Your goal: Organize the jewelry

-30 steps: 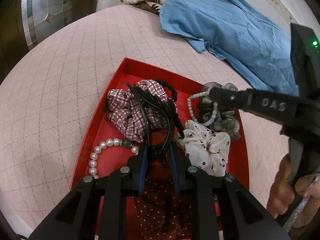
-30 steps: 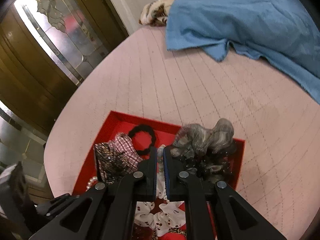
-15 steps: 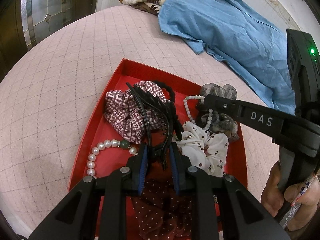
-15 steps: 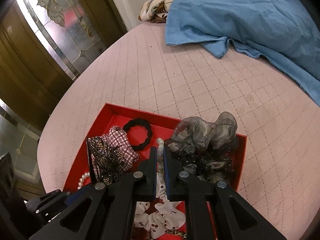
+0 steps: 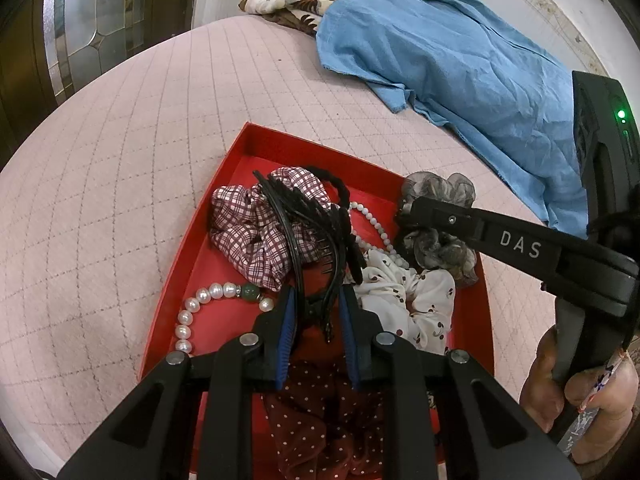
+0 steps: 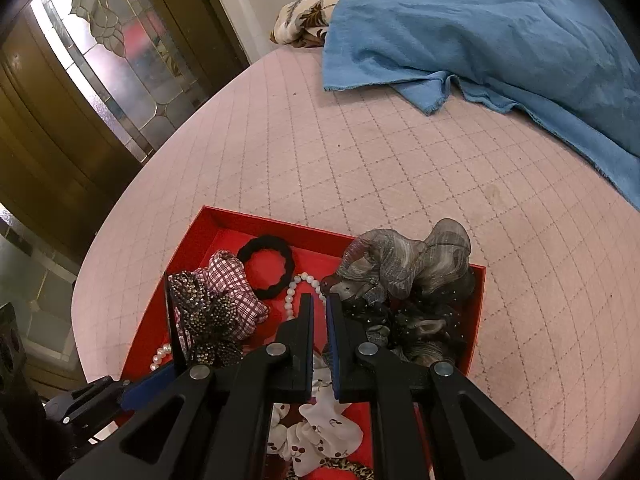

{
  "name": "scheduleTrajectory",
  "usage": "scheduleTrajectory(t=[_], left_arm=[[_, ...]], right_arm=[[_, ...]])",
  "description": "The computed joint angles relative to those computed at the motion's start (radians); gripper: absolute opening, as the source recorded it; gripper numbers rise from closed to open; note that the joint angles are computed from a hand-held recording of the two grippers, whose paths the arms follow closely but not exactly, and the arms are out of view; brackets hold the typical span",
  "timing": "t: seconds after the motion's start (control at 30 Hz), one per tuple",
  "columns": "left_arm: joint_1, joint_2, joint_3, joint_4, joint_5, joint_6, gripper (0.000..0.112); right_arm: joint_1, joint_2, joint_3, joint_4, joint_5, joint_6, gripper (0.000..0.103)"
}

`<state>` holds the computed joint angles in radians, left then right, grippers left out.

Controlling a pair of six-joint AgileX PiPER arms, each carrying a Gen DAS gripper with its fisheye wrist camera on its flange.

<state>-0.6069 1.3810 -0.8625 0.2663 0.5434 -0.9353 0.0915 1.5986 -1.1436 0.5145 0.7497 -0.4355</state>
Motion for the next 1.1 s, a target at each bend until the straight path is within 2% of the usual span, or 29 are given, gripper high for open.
scheduleTrajectory(t=[0.13,0.17,0.23,0.37,0.43,0.6,0.73,0.8,0.9,1.0,1.1], left_arm=[[-0.001,0.002,-0.006,0.007,0.009,-0.003,0.025],[-0.002,0.004,-0.008,0.013,0.010,-0.009,0.028],[-0.008,0.004,-0.009,0.033,0.013,-0.031,0.040],[-0.021,-0.009,-0.008,0.076,0.012,-0.077,0.051],[-0.028,-0.011,-0.010,0.091,0.014,-0.089,0.058],[-0.059,-0.012,-0.021,0.135,0.027,-0.115,0.059],[-0.146,-0.011,-0.040,0.301,0.086,-0.250,0.060],[-0.203,-0.015,-0.046,0.411,0.134,-0.355,0.060],[-0.309,-0.032,-0.044,0.608,0.246,-0.565,0.061],[-0.453,-0.029,-0.053,0.789,0.461,-0.780,0.074],[-0.566,-0.010,-0.081,0.856,0.637,-0.887,0.082]], right_arm=[[-0.015,-0.013,0.006,0.025,0.005,-0.019,0.007],[-0.017,-0.018,0.008,0.027,0.006,-0.019,0.008],[-0.026,-0.031,0.010,0.036,0.009,-0.021,0.009],[-0.039,-0.067,0.016,0.041,0.011,-0.026,0.027],[-0.038,-0.098,0.028,0.019,0.000,-0.016,0.032],[-0.079,-0.185,0.074,0.037,0.007,-0.060,0.038],[-0.153,-0.266,0.131,0.081,0.042,-0.136,0.045],[-0.213,-0.312,0.164,0.104,0.073,-0.186,0.047],[-0.366,-0.390,0.225,0.149,0.148,-0.310,0.051],[-0.538,-0.448,0.275,0.183,0.225,-0.449,0.051],[-0.795,-0.509,0.334,0.233,0.332,-0.667,0.052]])
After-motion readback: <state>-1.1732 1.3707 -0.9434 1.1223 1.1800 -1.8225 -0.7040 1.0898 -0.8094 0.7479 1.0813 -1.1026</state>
